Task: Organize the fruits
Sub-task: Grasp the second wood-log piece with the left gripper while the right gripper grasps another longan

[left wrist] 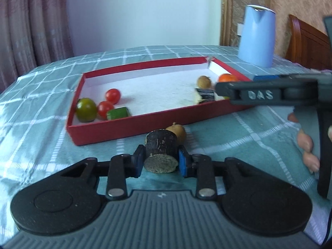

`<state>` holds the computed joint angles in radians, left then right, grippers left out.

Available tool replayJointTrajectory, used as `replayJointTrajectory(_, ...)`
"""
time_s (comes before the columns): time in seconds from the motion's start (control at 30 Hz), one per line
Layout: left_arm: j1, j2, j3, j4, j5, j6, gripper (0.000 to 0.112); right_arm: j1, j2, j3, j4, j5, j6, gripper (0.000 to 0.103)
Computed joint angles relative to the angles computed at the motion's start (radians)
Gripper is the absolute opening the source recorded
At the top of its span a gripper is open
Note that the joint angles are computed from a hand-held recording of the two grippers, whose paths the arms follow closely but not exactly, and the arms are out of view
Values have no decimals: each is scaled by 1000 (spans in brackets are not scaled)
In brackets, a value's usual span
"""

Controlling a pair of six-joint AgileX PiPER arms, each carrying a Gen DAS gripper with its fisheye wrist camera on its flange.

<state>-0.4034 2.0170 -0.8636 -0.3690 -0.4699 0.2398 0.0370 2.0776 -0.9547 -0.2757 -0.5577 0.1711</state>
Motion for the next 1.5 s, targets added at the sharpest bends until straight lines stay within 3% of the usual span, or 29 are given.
replayJointTrajectory(0.17,40,2,-6,-89,-9,42,30,-1,-8,9,-120,15,71,84)
replayJointTrajectory(0.27,75,5,-12,-51,-1,-6,30,8,-16,37,-150,-17,55,84)
replayJointTrajectory(0.37,79,15,-20,-111,-14,35,31,11,-32,80,-181,-66,49,84)
replayJointTrajectory(0.5,101,13,-16,-36,-5,-42,31,29,-51,152,-164,-150,-22,84)
replayJointTrajectory(0.63,103,15,-16,-24,-7,-58,31,85,-51,132,-118,-77,-93,84)
replayJointTrajectory(0.73,115,12,-8,31,-10,-119,31,97,-45,102,-175,-27,-17,83)
replayJointTrajectory(1.03,131,10,1,97,-16,-192,30,146,-14,34,-88,65,-21,76)
replayJointTrajectory(1.1,128,10,1,85,-16,-181,30,147,-12,31,-95,73,-17,73)
replayJointTrajectory(1.27,127,9,0,86,-15,-180,32,155,4,-19,-235,146,79,50)
replayJointTrajectory(1.4,129,10,0,97,-16,-189,32,158,11,-26,-253,140,78,44)
replayJointTrajectory(1.47,131,10,0,115,-15,-201,36,158,8,-20,-247,134,71,32)
replayJointTrajectory(1.5,130,10,0,119,-14,-201,37,158,7,-18,-235,132,62,32)
